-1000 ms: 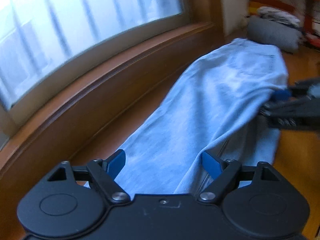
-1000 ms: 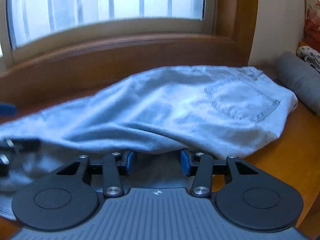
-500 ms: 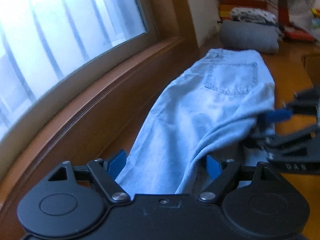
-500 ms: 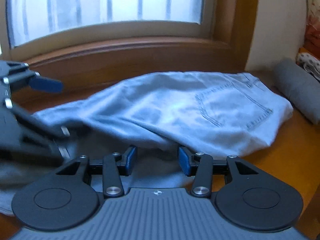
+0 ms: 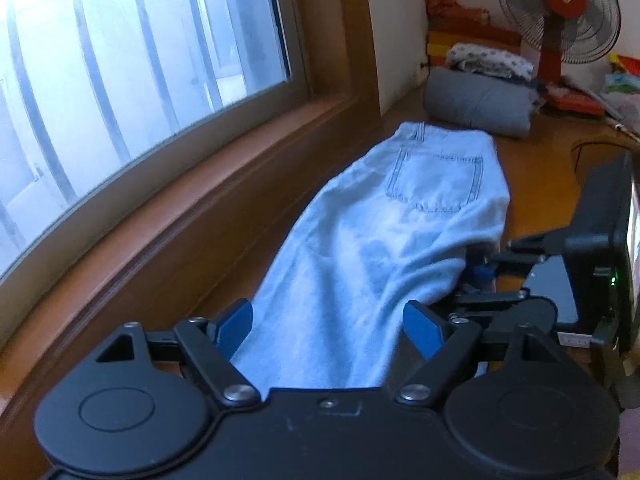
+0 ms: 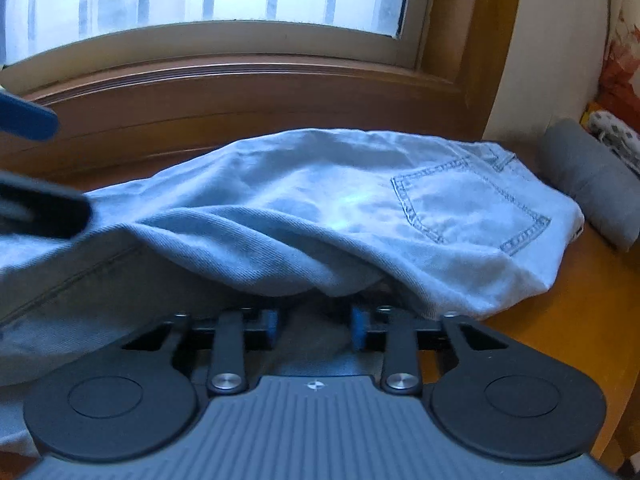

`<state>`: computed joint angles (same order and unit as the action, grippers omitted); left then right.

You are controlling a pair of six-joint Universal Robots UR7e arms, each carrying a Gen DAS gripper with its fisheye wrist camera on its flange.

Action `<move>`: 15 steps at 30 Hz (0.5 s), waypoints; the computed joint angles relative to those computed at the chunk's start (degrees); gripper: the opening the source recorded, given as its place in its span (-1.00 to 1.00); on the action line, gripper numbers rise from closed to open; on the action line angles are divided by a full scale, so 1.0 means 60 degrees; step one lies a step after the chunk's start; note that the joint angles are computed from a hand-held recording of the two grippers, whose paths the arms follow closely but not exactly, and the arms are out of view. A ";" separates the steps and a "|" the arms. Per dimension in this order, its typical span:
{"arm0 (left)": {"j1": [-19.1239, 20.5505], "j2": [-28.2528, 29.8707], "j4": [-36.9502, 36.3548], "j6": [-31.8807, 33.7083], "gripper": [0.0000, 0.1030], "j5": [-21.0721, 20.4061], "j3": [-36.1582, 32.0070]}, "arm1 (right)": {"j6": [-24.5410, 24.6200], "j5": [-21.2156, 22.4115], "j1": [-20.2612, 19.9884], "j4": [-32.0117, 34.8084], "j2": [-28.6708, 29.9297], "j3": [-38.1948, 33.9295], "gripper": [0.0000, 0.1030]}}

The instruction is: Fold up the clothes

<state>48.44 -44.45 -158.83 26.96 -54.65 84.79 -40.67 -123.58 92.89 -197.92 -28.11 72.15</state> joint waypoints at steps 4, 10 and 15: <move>0.0248 0.0511 0.0660 -0.0078 0.58 -0.0182 -0.0938 | 0.0269 -0.0019 0.0031 -0.0340 -0.0292 0.0492 -0.96; 0.0516 0.1831 0.1663 -0.0335 0.56 0.0090 -0.2467 | 0.0674 0.0047 0.0197 -0.0793 -0.1210 0.1725 -0.96; 0.0533 0.2277 0.1996 -0.0233 0.59 0.0765 -0.2549 | 0.1419 -0.0770 0.0244 -0.1401 -0.1987 0.3008 -1.00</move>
<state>51.64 -30.79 -146.85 25.57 -50.06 69.50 -32.16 -128.20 94.35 -206.33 -40.03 90.20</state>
